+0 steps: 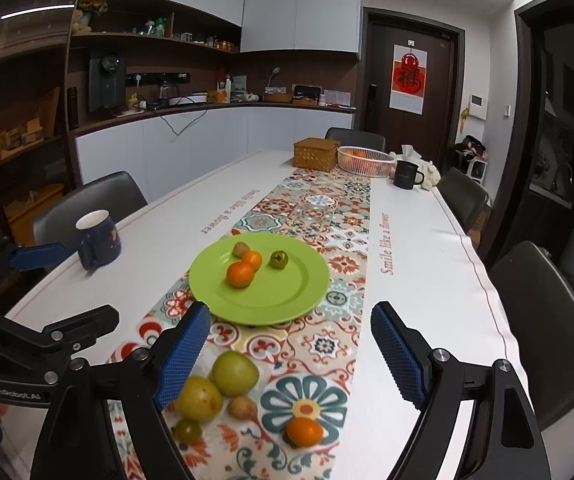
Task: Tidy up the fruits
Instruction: 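Return both open grippers to the remaining fruits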
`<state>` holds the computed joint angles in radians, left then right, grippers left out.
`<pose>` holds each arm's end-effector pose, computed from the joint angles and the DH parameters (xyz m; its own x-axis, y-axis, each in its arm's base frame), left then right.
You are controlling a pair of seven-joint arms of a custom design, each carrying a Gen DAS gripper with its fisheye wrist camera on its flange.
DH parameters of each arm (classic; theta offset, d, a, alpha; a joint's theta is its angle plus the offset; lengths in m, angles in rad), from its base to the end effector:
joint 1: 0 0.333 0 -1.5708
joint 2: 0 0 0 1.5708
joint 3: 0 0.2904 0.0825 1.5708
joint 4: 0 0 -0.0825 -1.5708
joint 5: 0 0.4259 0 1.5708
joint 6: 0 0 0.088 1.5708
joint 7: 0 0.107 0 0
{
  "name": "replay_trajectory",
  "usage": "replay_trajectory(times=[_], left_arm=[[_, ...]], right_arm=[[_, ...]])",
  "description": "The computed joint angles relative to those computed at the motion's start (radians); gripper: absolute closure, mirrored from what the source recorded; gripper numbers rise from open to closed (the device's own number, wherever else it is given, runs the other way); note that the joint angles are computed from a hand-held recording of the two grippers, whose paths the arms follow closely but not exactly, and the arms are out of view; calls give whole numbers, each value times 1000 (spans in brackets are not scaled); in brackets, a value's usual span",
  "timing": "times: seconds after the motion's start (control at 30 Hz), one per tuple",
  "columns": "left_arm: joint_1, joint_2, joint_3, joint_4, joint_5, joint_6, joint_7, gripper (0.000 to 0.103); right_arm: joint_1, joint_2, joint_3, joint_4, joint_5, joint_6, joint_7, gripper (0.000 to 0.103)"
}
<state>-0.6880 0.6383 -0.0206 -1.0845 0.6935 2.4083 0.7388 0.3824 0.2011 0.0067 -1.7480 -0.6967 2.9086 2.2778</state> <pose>0.6202 -0.5192 0.5085 -0.1917 -0.9788 -0.0722 -0.6055 0.1758 -0.7761 0.6311 0.3006 0.5179 0.2471 -0.9673 0.0570 -0.4966 -0.1769 -0.8497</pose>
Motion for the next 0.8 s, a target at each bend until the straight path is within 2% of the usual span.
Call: replay_trajectory(times=[0.27, 0.37, 0.57, 0.8], left_arm=[[-12, 13, -36, -4, -50, -19, 46, 4], [-13, 39, -49, 22, -92, -35, 79, 4], [-18, 103, -61, 93, -183, -83, 140, 5], [-26, 229, -61, 258, -285, -186, 200, 18]], right_arm=[[-39, -74, 23, -122, 59, 25, -80, 20], [-59, -89, 43, -156, 134, 19, -164, 20], [-70, -95, 55, -196, 213, -5, -251, 20], [-79, -65, 65, -199, 314, -53, -346, 20]])
